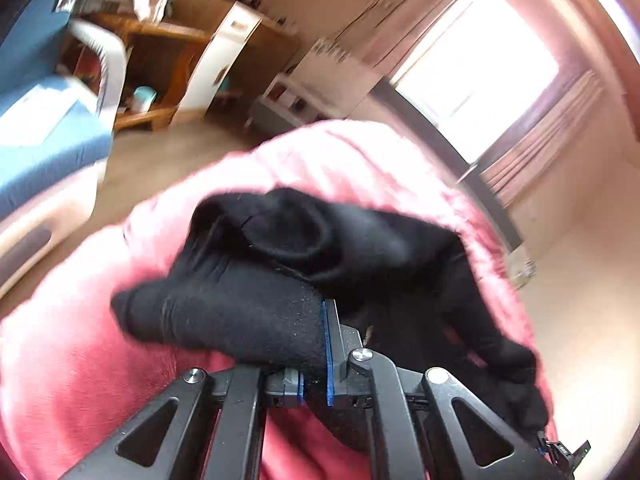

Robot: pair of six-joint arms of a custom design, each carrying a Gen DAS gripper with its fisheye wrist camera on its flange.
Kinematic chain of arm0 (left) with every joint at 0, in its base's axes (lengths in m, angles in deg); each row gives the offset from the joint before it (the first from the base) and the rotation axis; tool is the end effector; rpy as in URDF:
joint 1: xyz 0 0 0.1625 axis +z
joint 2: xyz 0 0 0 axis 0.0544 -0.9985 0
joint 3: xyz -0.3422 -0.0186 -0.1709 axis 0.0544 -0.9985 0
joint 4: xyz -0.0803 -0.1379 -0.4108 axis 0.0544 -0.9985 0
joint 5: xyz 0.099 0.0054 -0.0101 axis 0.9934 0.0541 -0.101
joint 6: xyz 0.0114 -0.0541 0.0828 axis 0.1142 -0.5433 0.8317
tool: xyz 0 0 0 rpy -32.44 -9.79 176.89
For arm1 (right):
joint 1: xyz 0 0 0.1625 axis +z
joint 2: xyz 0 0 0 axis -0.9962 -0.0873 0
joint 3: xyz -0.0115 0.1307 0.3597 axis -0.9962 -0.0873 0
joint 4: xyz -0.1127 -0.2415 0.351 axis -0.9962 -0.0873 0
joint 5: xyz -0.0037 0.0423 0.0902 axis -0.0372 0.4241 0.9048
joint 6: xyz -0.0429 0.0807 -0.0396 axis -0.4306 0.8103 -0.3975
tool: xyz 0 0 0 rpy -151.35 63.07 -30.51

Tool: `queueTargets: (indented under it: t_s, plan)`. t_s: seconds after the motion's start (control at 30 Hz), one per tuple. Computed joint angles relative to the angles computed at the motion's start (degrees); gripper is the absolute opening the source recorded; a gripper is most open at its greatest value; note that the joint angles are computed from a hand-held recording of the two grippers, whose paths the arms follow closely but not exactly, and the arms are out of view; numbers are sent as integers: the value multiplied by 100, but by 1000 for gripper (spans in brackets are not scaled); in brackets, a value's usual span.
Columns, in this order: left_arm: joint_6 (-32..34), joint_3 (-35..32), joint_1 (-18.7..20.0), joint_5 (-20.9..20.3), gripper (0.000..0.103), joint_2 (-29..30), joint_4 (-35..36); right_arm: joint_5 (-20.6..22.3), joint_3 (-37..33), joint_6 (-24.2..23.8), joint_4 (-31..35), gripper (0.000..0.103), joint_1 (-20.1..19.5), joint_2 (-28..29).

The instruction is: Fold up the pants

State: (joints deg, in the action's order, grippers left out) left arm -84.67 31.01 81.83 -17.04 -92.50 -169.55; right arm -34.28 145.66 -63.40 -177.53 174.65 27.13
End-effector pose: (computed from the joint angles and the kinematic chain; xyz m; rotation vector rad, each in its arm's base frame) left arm 0.0995 -0.7046 0.4245 -0.1309 2.5858 -1.4168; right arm 0.1065 -0.6801 0.1630 -0.2757 -2.4326 1.7010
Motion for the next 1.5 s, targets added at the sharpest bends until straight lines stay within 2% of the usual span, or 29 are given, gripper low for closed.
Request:
queueTargets:
  t_s: [0.17, 0.4, 0.47, 0.53, 0.6, 0.63, 0.7, 0.73, 0.77, 0.83, 0.93, 0.97, 1.03, 1.07, 1.1, 1.2, 1.27, 1.33, 1.37, 1.4, 1.47, 1.5]
  plan:
    - [54, 484, 14, -494, 6, -676, -267, -161, 285, -348, -206, 7, 329, -253]
    - [209, 1178, 314, -466, 6, -1449, -402, -209, 1501, -80, -423, 7, 439, -823]
    - [181, 1306, 505, -260, 6, -1519, -270, -336, 1855, 67, -211, 7, 352, -909]
    - [-32, 1432, 746, -240, 6, -1560, -35, -458, 2057, 286, 2, 7, 178, -844]
    - [-161, 1513, 801, 116, 6, -1496, 254, -364, 2159, 446, 201, 8, -43, -814]
    - [-214, 1469, 879, 49, 6, -1417, 449, -288, 2179, 545, 366, 13, -167, -815]
    - [-268, 1419, 894, 87, 11, -1321, 561, -51, 2219, 524, 218, 13, -301, -792]
    - [-361, 1410, 926, -51, 16, -1308, 499, 45, 2244, 526, 81, 20, -344, -804]
    - [-406, 1411, 962, -233, 30, -1319, 437, 21, 2250, 530, -62, 35, -358, -808]
    - [-418, 1392, 967, -270, 34, -1295, 380, -172, 2212, 549, -241, 49, -350, -820]
    - [-330, 1475, 849, 0, 34, -1314, 349, -158, 2139, 804, -642, 48, -525, -839]
    - [-310, 1488, 798, 85, 33, -1328, 361, -186, 2068, 1002, -644, 38, -622, -854]
    - [-189, 1530, 725, 246, 24, -1364, 351, -93, 2031, 1402, -582, 7, -783, -933]
    - [-118, 1545, 679, 305, 12, -1420, 353, -53, 2034, 1533, -542, 7, -825, -995]
    - [20, 1576, 636, 380, 11, -1434, 270, 5, 2050, 1425, -720, 7, -805, -998]
    - [496, 1718, 444, 736, 11, -1505, 41, -734, 1945, 178, -1265, 7, -304, -844]
    - [589, 1679, 413, 875, 11, -1470, 81, -1022, 1924, -194, -1386, 7, -180, -804]
    - [524, 1654, 412, 948, 12, -1449, 185, -1382, 1835, 32, -1018, 7, -172, -802]
    - [471, 1659, 415, 953, 19, -1461, 207, -1689, 1789, 314, -596, 10, -216, -787]
    - [428, 1645, 410, 977, 30, -1466, 227, -1811, 1789, 657, -252, 12, -312, -764]
    - [337, 1647, 428, 929, 35, -1545, 309, -1730, 1890, 1092, -285, 20, -407, -751]
    - [304, 1641, 433, 904, 35, -1594, 382, -1820, 1920, 1101, -427, 30, -397, -744]
